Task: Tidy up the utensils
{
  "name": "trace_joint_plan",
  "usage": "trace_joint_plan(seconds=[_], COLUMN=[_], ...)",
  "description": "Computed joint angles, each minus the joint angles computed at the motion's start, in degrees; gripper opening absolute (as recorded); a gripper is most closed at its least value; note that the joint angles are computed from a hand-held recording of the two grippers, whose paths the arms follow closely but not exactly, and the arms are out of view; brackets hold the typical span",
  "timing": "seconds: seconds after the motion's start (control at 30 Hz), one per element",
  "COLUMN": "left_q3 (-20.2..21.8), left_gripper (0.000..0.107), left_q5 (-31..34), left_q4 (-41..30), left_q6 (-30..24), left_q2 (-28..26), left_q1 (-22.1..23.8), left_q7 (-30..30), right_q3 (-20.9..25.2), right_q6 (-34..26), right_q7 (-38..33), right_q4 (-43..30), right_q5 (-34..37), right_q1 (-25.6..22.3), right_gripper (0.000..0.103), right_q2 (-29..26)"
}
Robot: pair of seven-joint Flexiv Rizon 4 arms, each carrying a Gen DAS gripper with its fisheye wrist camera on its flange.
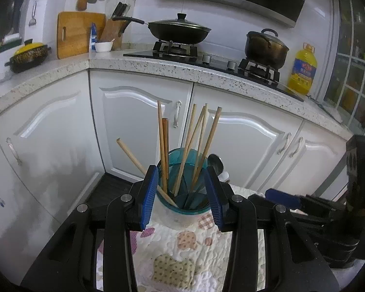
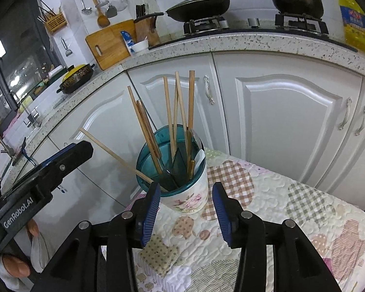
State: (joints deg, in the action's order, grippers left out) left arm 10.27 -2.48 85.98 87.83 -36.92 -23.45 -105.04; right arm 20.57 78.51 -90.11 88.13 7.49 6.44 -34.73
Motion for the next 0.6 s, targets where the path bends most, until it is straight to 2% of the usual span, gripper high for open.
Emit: trace_joint_plan(seconds=[0.3, 0.6], left_q3=[5.7, 6.9], left_gripper=[0.039, 0.039], left_q5=[3.2, 6.9], left_q4=[1.9, 3.6], left_q6=[-1.5, -1.4], left_q2=[1.6, 3.1], left_q1=[-4.0, -4.7], left_q7=[-4.9, -8.4], right_q3=[-3.8, -5.7], right_q6=[4.9, 9.2], right_q7=[3.7, 8.4], right_q4=[4.5, 7.7], right_q5=[-3.6, -8.2], right_q1=[2.9, 4.7], right_gripper=[0.05, 0.054], right_q2=[2.8, 4.1])
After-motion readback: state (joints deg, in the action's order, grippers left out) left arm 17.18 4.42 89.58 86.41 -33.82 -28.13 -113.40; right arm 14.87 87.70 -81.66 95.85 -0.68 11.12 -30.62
